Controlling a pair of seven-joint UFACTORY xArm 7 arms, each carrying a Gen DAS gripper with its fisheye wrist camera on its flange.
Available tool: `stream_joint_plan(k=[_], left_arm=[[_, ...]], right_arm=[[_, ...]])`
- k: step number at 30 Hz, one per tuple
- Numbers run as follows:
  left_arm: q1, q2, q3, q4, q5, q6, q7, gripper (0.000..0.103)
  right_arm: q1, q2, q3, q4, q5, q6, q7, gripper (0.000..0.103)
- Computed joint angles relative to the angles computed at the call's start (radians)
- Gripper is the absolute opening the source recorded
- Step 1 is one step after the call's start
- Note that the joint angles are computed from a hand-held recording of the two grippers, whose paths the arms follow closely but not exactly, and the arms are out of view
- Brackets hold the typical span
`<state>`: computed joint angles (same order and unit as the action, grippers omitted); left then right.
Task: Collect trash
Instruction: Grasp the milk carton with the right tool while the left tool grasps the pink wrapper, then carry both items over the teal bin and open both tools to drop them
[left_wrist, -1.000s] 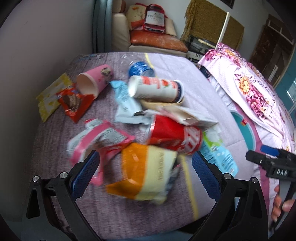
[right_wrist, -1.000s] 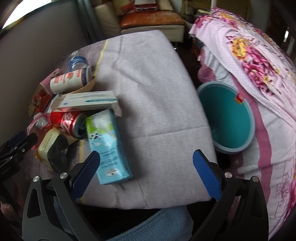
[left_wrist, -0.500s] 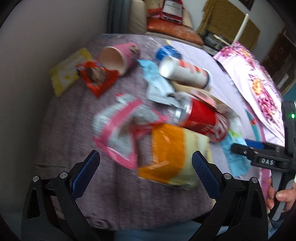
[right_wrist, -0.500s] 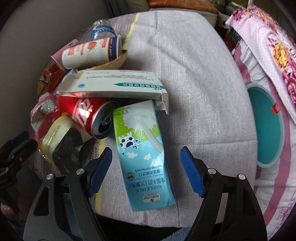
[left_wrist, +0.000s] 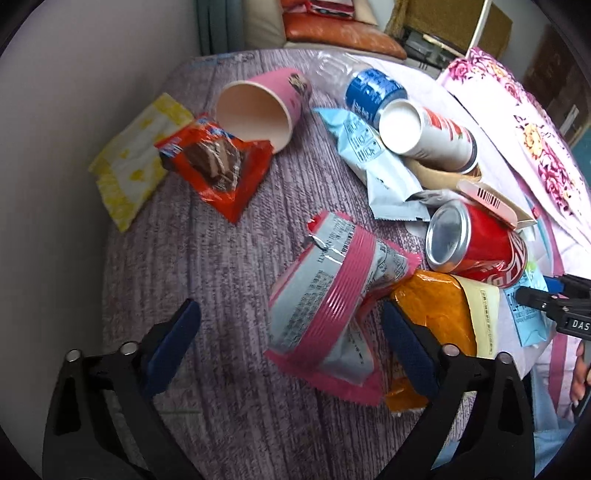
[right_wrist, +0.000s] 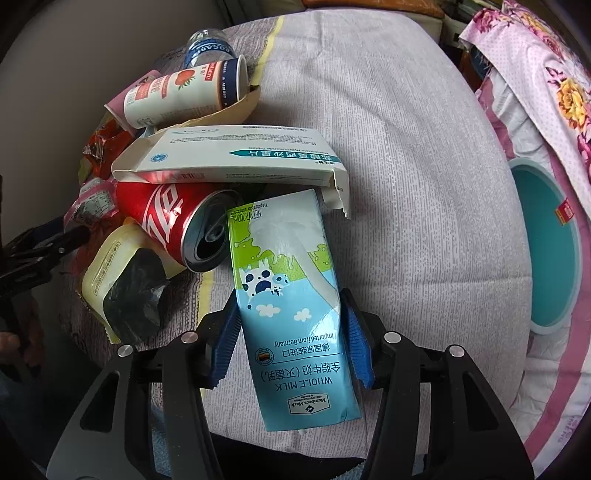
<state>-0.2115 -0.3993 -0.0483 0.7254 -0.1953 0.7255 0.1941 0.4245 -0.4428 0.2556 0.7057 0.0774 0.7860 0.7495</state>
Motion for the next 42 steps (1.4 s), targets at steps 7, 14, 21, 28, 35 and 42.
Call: stream_joint_plan(k=[7,14,21,28,35,42], left_arm=[[0.009,-0.025,-0.019,-0.032,0.006,0.017,-0.089,0.047],[0.004,-0.132,0.004,-0.037,0.002,0.053,-0.116,0.043],[-0.045,-0.208,-0.004,0.017,-0.041,0.075,-0.110,0.043],[-0.180,-0.091,-0.077,0.157,-0.111,0.029,-0.080,0.043],[-0.295,0.186,-0.193,0.360,-0.113,-0.014,-0.091,0.043],[-0.397,0.515,-0.273,0.630,0.035,0.031,-0.177,0.043]], right_arm=[[-0.008,0.034,-0.002,0.018,-0.006,-0.004,0.001,0.051],[0.015,-0.027,-0.017,-0.031,0.030,-0.048,-0.023,0.049],[0.000,-0.193,-0.032,-0.110,0.060,-0.040,-0.006,0.049],[-0.120,-0.418,-0.062,-0.183,0.000,0.023,0.046,0.049],[-0.297,-0.678,-0.153,-0.270,-0.078,0.141,0.024,0.049],[-0.467,-0.786,-0.285,-0.368,-0.093,0.172,-0.079,0.049]])
